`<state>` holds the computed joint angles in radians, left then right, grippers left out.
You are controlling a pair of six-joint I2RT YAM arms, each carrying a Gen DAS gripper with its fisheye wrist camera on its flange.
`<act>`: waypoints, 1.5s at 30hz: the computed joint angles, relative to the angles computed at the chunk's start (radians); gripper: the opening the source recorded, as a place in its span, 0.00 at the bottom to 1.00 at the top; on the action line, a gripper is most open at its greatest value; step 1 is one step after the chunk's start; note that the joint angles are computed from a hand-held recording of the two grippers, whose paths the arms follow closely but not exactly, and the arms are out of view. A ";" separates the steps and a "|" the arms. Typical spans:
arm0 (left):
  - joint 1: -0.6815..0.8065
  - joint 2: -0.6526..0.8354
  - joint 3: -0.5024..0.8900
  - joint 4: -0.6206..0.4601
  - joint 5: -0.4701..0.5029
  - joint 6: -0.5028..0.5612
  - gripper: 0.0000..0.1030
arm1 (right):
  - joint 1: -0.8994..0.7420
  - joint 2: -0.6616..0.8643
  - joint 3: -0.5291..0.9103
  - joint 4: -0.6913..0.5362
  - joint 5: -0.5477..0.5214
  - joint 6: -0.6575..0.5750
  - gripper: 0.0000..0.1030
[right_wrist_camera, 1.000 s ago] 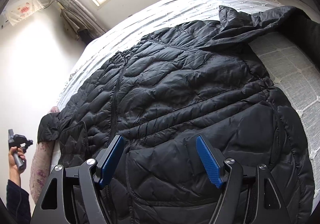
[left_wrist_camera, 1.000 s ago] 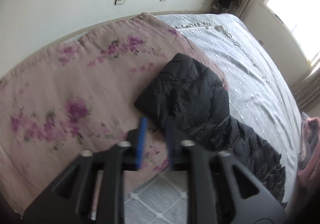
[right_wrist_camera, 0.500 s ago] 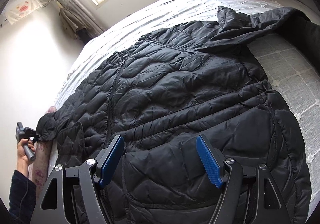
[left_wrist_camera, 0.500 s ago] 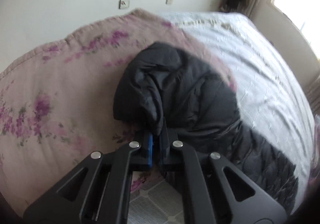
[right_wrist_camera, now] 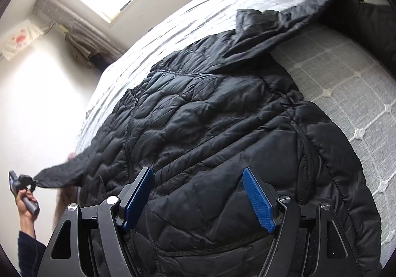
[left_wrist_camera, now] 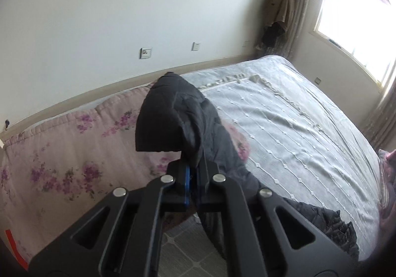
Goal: Fold large clothes
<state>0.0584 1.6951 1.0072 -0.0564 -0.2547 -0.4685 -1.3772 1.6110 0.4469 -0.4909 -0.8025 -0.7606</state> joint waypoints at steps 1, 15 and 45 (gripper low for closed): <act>-0.040 -0.023 -0.013 0.009 -0.013 -0.004 0.05 | -0.008 0.019 0.014 -0.008 0.000 0.000 0.74; -0.796 0.144 0.039 0.305 -0.024 -0.128 0.05 | -0.106 0.137 0.132 -0.154 -0.025 -0.057 0.74; -0.936 0.768 0.558 0.045 0.269 -0.262 0.61 | -0.141 0.305 0.266 -0.218 -0.027 -0.039 0.74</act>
<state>-0.8775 2.4629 1.5651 -0.0115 0.0144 -0.7304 -1.5179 1.9159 0.7130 -0.7094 -0.8299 -0.7993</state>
